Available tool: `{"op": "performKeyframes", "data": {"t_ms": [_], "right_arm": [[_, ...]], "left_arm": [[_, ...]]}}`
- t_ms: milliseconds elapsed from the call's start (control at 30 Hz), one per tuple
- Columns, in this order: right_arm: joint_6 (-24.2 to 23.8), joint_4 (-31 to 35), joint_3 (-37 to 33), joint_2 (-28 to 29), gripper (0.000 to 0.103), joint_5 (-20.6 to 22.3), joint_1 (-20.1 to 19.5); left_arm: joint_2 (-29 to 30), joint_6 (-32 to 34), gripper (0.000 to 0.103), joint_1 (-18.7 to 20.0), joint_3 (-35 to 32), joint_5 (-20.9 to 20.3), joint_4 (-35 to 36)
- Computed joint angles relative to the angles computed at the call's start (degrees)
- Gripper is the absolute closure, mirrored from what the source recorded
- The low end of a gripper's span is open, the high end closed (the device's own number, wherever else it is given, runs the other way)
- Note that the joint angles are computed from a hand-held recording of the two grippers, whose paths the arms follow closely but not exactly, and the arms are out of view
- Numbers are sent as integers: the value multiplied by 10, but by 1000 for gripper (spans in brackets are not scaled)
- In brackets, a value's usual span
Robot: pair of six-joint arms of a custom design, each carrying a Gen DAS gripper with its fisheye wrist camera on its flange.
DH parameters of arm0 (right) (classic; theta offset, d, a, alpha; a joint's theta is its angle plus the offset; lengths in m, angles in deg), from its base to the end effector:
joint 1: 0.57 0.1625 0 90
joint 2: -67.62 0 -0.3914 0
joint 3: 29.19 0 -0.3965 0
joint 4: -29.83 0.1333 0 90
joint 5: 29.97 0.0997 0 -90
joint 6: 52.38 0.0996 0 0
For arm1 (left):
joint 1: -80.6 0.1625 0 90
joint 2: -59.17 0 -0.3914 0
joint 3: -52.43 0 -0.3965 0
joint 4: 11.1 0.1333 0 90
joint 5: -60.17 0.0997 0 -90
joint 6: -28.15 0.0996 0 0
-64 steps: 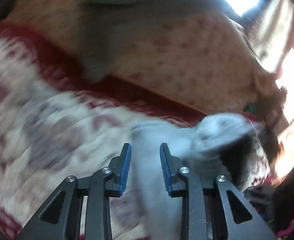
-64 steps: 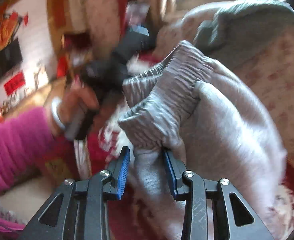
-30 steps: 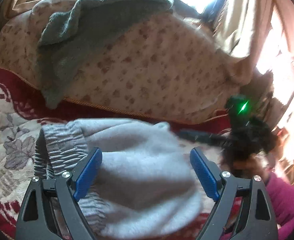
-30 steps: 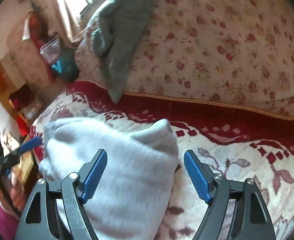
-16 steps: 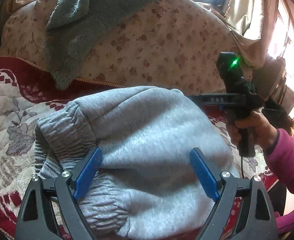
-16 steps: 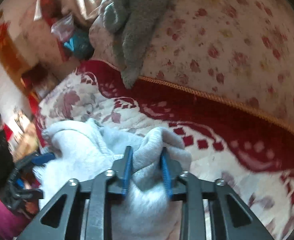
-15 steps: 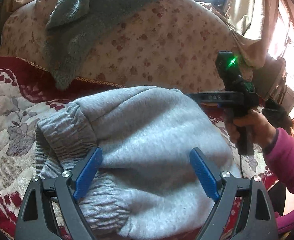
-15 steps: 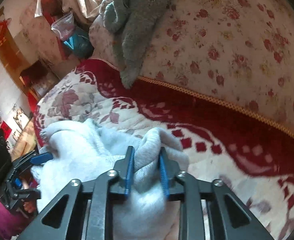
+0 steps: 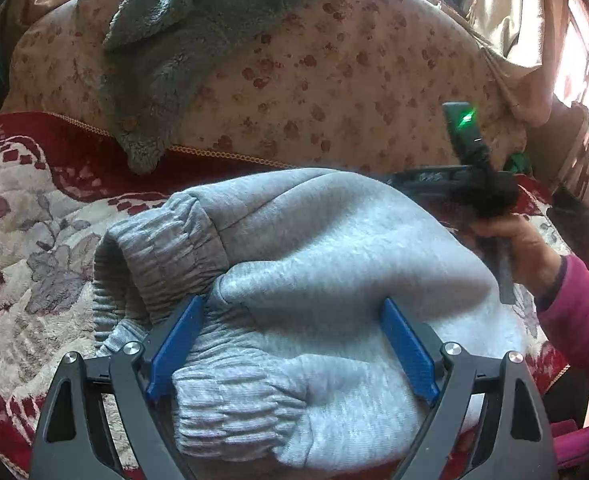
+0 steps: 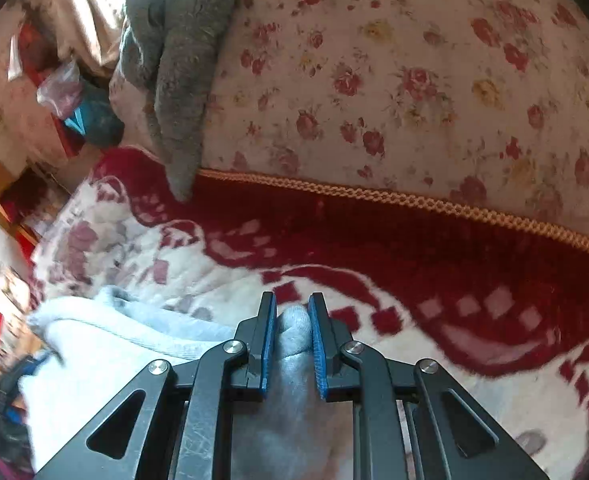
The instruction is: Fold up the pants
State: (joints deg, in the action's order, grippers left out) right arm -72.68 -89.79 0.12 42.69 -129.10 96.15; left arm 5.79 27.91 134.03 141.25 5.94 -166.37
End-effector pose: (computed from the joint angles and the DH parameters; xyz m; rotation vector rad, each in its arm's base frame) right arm 0.2199 -0.8626 0.2508 0.6207 -2.8033 0.6111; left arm -0.2532 -0.6628 0.2262 0.5901 2.5057 -0.9095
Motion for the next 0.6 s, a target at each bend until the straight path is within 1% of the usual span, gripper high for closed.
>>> {"op": "performKeyframes", "data": {"t_ms": [33, 67, 100, 133, 167, 200, 233, 267, 433, 533, 600], "right_arm": [[6, -13, 23, -16, 80, 1, 2], [11, -23, 46, -33, 76, -4, 4], [14, -37, 72, -51, 65, -9, 7], [12, -54, 106, -73, 56, -6, 9], [6, -73, 140, -94, 37, 1, 12], [-1, -93, 175, -116, 24, 7, 14], [-10, -115, 215, -140, 21, 9, 19], [-20, -127, 242, -158, 21, 9, 23], [-43, -172, 350, -217, 21, -11, 46], [-60, -214, 398, -232, 20, -48, 61], [-73, -232, 414, -232, 20, -72, 70]], "left_arm": [[-3, -4, 14, 1, 1, -6, 1], [-6, -7, 14, 2, 3, -10, -1], [-9, -14, 14, 2, 7, -17, -8], [-11, -20, 14, 1, 9, -20, -12], [-15, -28, 14, -1, 12, -22, -18], [-16, -31, 14, -2, 14, -23, -20], [-18, -34, 14, -5, 16, -20, -24], [-20, -39, 14, -8, 20, -12, -28], [-32, -59, 14, -24, 37, 14, -37], [-35, -50, 12, -37, 52, 34, -69], [-34, -51, 11, -41, 55, 43, -71]]}}
